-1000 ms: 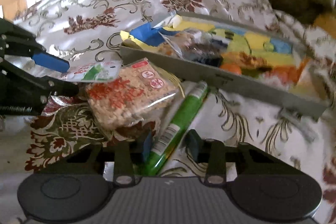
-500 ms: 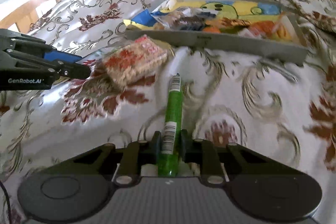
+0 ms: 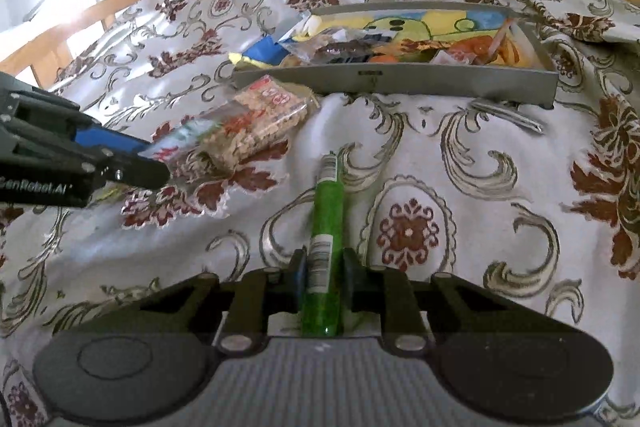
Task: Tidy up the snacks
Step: 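Lift the green stick with the right tool while the left tool lifts the tofu packet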
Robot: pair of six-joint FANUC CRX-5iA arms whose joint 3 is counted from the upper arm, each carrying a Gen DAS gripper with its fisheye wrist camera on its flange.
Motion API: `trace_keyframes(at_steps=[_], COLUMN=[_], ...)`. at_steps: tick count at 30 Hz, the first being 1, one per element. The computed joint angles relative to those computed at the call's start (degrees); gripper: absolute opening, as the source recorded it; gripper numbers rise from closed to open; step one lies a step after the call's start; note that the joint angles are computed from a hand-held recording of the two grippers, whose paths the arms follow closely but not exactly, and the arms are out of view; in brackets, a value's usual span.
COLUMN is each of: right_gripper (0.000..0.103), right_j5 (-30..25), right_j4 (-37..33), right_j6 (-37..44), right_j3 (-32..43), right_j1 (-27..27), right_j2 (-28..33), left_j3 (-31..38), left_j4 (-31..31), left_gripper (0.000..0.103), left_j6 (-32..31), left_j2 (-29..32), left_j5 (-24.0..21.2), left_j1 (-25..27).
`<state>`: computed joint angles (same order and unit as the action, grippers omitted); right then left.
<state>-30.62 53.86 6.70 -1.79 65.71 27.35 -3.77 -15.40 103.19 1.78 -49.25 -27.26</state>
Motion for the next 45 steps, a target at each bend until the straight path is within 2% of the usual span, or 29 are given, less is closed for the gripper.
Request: trace_keyframes(at_steps=[2,6,10,14,18,24,26,28,30,33,36,45], right_gripper=[0.023,0.026,0.026,0.025,0.025,0.026,0.027,0.028,0.028,0.022,0.021,0.02], right_j5=[0.82,2.1,3.44,2.46,1.93,2.68,3.2,3.98,4.48,5.41,7.11,6.47], right_j4=[0.93,2.69,4.02,3.41,3.53,5.58,6.28,7.52,8.41,9.98,12.4,21.17], right_j6=[-0.12,-0.88,-2.18,-1.14,-1.3,-2.81,-3.2,-4.26,-4.97,-6.73,-9.99,-15.73], right_j3=[0.38,0.43,-0.72,-0.26,-0.39,-1.27,-1.47,-1.92,-2.11,-2.68,-3.68,-5.47], right_j1=[-0.45,-1.03,-1.45,-1.15,-0.89,-1.12,-1.31,-1.59,-1.75,-2.12,-2.77,-3.23], right_j2=[0.63,1.29,0.96,1.09,0.96,0.67,0.7,0.71,0.84,0.64,0.1,-1.06], left_j3=[0.58,2.42,4.14,6.02,7.21,7.41,7.43,7.42,6.73,4.37,3.14,-0.72], left_j4=[0.65,-2.04,-6.33,-12.12,-16.5,-15.55,-15.04,-13.61,-11.58,-9.59,-9.36,-4.27], left_gripper=[0.025,0.03,0.044,0.045,0.042,0.036,0.03,0.015,0.007,0.007,0.006,0.006], left_j6=[-0.39,0.06,1.35,4.32,6.4,6.06,6.02,6.32,7.01,8.05,8.09,9.48], left_j2=[0.37,1.31,2.29,2.93,3.02,3.44,3.87,4.4,4.34,2.67,1.59,-1.3], left_j5=[-0.23,-1.08,-2.57,-4.96,-6.9,-8.0,-8.5,-9.04,-8.72,-5.91,-4.13,0.47], left_j1=[0.73,-0.2,-1.64,-3.92,-5.63,-5.33,-5.01,-4.08,-2.88,-2.07,-2.68,-2.18])
